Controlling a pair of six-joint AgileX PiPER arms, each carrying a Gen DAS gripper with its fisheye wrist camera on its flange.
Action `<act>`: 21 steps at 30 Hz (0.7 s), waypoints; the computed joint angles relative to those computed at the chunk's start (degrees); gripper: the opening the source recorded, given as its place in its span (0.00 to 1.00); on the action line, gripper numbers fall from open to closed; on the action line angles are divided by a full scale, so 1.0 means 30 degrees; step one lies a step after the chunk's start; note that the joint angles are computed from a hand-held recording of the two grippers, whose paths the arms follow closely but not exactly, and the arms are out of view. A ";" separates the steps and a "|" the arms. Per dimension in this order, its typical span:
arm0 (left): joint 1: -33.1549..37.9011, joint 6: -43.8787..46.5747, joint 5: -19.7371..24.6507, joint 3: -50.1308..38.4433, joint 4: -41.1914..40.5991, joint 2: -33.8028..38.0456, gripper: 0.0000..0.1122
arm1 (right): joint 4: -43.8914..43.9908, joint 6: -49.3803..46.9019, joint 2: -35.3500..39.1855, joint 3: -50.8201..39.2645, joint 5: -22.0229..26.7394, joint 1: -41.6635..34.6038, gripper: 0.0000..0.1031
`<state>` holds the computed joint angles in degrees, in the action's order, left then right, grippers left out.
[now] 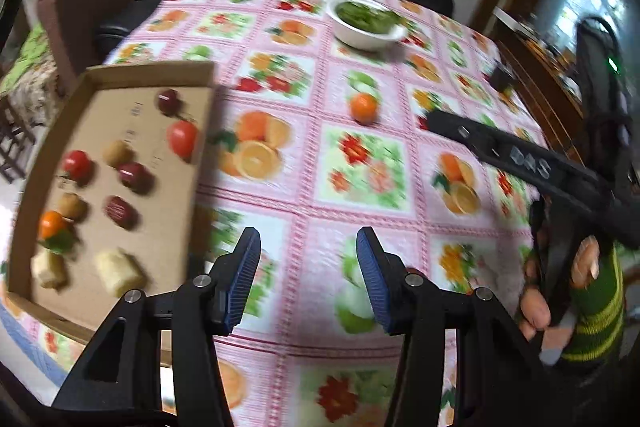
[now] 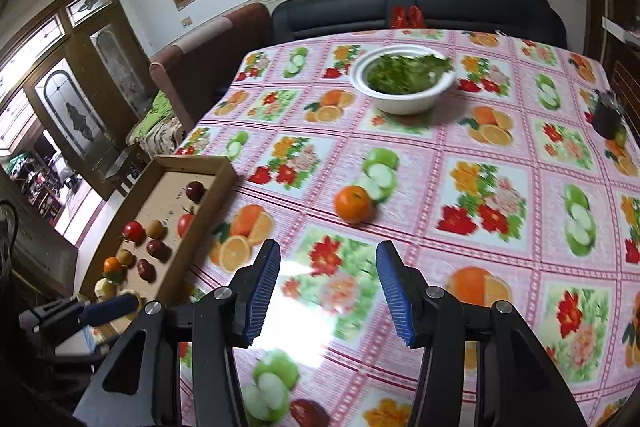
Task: Organize fruits
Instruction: 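Move both tools back toward the orange and red date on the tablecloth, then grasp the orange with the right tool while the left tool grasps the red date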
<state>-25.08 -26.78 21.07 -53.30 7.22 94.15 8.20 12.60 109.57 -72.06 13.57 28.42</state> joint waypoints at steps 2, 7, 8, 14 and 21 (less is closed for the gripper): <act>-0.0365 0.1178 -0.0546 0.0286 -0.1125 0.0190 0.43 | 0.0028 -0.0064 -0.0052 0.0351 -0.0141 -0.0218 0.50; -0.0706 0.7721 -0.1331 0.0533 -0.7041 0.0913 0.43 | 0.1332 -0.1419 0.0336 0.0747 -0.0308 -0.0876 0.51; -0.0750 0.8652 -0.1332 0.0511 -0.7819 0.1042 0.43 | 0.1723 -0.1869 0.0443 0.0768 -0.0358 -0.0974 0.51; -0.1345 1.1749 -0.1365 -0.0200 -1.0535 0.2475 0.43 | 0.3729 -0.4028 0.1311 0.0205 -0.0170 -0.1418 0.51; -0.2026 1.2379 -0.1076 -0.1092 -1.0985 0.4006 0.43 | 0.5686 -0.6464 0.2558 -0.1400 0.0412 -0.1743 0.51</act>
